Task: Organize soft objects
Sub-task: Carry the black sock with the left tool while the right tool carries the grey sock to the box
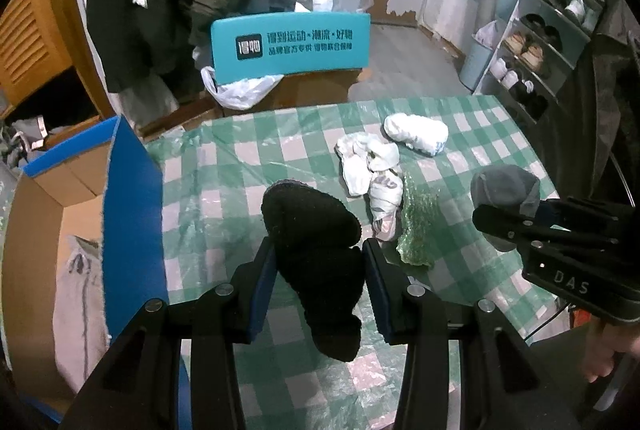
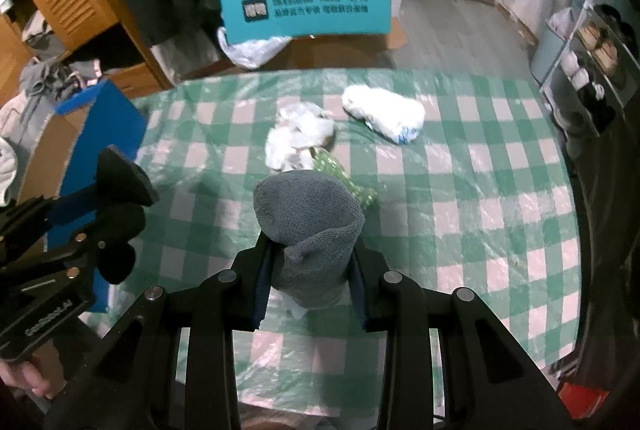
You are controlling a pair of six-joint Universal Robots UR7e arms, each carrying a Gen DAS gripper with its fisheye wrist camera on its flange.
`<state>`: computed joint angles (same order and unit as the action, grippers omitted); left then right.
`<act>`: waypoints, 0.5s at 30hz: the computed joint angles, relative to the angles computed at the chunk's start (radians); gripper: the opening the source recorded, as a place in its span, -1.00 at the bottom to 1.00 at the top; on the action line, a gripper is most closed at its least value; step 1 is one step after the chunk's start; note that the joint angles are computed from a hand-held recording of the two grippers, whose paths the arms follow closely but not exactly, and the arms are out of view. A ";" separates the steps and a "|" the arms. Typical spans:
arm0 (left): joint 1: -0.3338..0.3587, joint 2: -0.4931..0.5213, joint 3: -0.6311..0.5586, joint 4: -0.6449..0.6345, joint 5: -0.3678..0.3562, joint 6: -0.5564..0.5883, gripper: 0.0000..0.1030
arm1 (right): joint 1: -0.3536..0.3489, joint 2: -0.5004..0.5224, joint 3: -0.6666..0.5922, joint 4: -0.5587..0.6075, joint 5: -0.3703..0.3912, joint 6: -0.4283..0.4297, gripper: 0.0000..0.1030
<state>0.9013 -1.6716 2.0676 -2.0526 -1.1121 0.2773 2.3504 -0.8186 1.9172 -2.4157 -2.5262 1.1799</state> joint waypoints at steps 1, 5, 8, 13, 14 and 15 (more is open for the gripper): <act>-0.003 -0.006 0.002 -0.006 0.004 0.006 -0.16 | 0.006 0.001 -0.005 0.001 -0.006 -0.004 -0.38; -0.007 -0.021 -0.010 0.002 0.002 0.012 -0.16 | 0.021 0.004 -0.020 -0.006 -0.021 -0.021 -0.38; -0.007 -0.027 -0.021 0.009 -0.004 0.009 -0.16 | 0.029 0.008 -0.032 -0.001 -0.028 -0.027 -0.38; -0.013 -0.042 -0.031 0.004 0.006 0.019 -0.16 | 0.035 0.017 -0.048 -0.008 -0.034 -0.044 -0.38; -0.013 -0.044 -0.033 0.005 0.007 0.020 -0.16 | 0.036 0.019 -0.052 -0.009 -0.034 -0.048 -0.38; -0.011 -0.045 -0.038 0.008 0.006 0.019 -0.16 | 0.036 0.021 -0.057 -0.011 -0.035 -0.054 -0.38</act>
